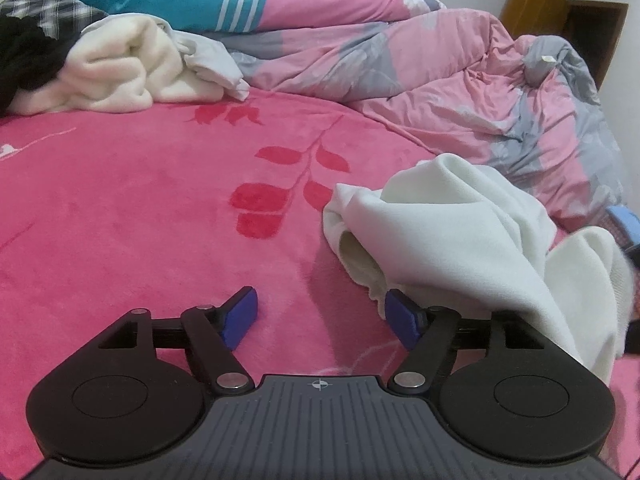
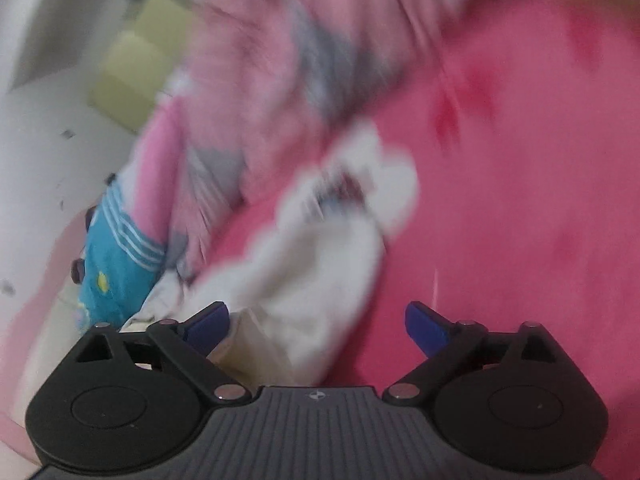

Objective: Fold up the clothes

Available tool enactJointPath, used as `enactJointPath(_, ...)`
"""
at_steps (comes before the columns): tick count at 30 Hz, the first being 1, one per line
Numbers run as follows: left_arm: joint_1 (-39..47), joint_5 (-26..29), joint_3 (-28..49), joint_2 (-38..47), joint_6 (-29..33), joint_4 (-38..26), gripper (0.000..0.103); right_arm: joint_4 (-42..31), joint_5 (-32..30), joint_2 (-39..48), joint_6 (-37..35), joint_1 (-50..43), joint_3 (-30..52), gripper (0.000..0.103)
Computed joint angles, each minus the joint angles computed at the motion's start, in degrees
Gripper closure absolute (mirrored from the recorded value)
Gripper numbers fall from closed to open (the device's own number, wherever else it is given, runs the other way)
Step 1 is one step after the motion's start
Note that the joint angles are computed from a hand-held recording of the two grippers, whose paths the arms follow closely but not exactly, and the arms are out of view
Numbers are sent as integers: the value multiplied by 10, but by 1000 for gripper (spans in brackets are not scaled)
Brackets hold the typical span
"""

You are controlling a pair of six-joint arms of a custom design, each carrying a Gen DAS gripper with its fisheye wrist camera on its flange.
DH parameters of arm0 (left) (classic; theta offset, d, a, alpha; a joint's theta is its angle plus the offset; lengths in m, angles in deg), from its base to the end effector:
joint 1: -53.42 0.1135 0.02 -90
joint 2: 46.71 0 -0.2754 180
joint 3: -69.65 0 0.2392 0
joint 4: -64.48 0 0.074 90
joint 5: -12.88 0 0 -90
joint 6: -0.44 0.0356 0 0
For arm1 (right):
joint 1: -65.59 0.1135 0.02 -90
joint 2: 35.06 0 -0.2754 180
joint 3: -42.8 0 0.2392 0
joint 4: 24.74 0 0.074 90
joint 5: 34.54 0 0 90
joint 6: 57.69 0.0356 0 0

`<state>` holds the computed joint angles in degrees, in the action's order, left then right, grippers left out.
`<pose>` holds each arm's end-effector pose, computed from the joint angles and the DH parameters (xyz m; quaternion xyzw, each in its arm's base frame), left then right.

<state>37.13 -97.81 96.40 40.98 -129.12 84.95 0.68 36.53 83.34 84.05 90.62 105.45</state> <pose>0.2019 -0.0459 0.1099 -0.2538 0.8597 -0.0489 0.4405 0.3381 0.1706 0.1037 0.1180 0.8514 0.4165 0.2961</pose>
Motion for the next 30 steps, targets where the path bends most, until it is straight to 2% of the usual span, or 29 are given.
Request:
enactJointPath(1,2,1,1,4,4,2,30,14,-19,30,32,-2,10,8)
enactJointPath(2,4,1,2,8,9,5,30,53,15,32,4,21,-9,8)
enactJointPath(4,10,5,5,18,18,11,30,99,-12,31,8,42,-33,8)
enactJointPath(12,36,22,8,26,5,20,33,194,-80,23,84,102,-91,9)
enactJointPath(15,47,38,6,10,2,9,33,228,-83,22,92,118,-114,10)
enactJointPath(20,0,16,15,-2,4,-11,34,343,-96,43,135,118,-177,19)
enactJointPath(24,-24,10,19,-4,10,-15,34,397,-107,33,152,88,-240,23)
enactJointPath(27,-25,14,14,-5,17,-9,34,391,-67,-23,127,74,-306,22)
enactJointPath(30,-16,30,-1,-9,26,2,33,319,5,-122,85,64,-351,18)
